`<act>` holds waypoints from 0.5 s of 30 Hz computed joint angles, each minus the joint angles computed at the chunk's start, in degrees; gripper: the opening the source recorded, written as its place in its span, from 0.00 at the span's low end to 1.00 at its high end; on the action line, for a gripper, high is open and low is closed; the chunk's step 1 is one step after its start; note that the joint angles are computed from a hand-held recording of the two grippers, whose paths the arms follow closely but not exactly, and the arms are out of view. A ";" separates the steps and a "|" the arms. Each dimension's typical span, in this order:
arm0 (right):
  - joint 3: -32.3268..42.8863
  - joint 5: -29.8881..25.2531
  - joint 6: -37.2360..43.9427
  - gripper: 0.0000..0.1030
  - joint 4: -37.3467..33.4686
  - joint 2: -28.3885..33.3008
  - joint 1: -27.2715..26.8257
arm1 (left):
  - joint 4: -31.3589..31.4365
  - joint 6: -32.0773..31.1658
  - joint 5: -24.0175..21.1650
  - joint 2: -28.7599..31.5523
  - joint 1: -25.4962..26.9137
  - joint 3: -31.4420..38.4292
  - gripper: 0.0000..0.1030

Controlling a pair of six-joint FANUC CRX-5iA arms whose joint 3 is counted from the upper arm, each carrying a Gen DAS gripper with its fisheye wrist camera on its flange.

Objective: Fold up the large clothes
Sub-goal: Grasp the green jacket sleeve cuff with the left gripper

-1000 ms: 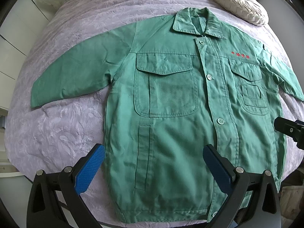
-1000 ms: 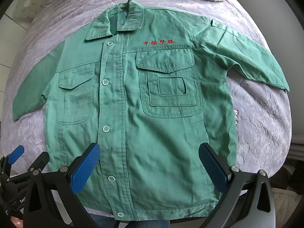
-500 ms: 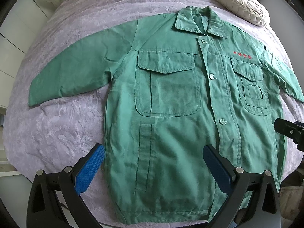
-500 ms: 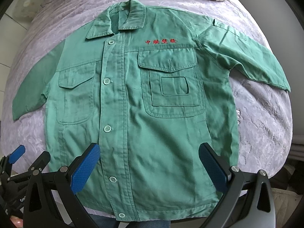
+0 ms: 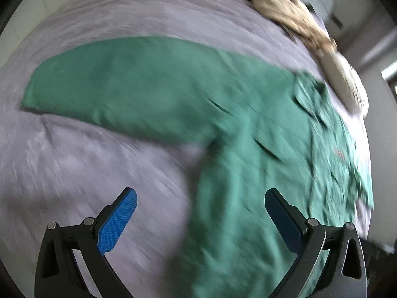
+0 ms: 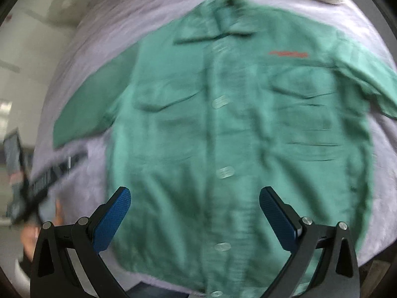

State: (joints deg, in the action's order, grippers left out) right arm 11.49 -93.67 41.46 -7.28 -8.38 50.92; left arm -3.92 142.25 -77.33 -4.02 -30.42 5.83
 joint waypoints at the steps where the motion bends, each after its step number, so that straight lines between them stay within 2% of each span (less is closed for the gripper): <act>1: 0.57 -0.09 0.84 1.00 -0.78 1.06 0.74 | -0.37 -0.40 1.20 -1.66 1.74 -2.17 1.00; 5: 2.60 -0.43 2.84 1.00 -2.34 5.31 4.11 | -2.01 0.43 5.82 -8.87 11.29 -11.41 1.00; 10: 3.78 -0.22 3.14 1.00 -4.94 8.83 5.88 | -6.32 3.58 6.76 -13.78 20.37 -17.51 1.00; 14: 5.27 -0.71 3.56 1.00 -5.38 11.52 7.13 | -5.00 1.35 10.23 -15.91 27.81 -22.23 1.00; 15: 5.49 -0.76 3.72 1.00 -5.33 12.09 7.33 | -4.01 0.53 11.44 -16.39 29.54 -23.41 0.96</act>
State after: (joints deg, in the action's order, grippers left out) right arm 16.98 -94.43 45.17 -12.62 3.71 58.25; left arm -7.93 142.77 -65.89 -20.40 -0.87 -17.58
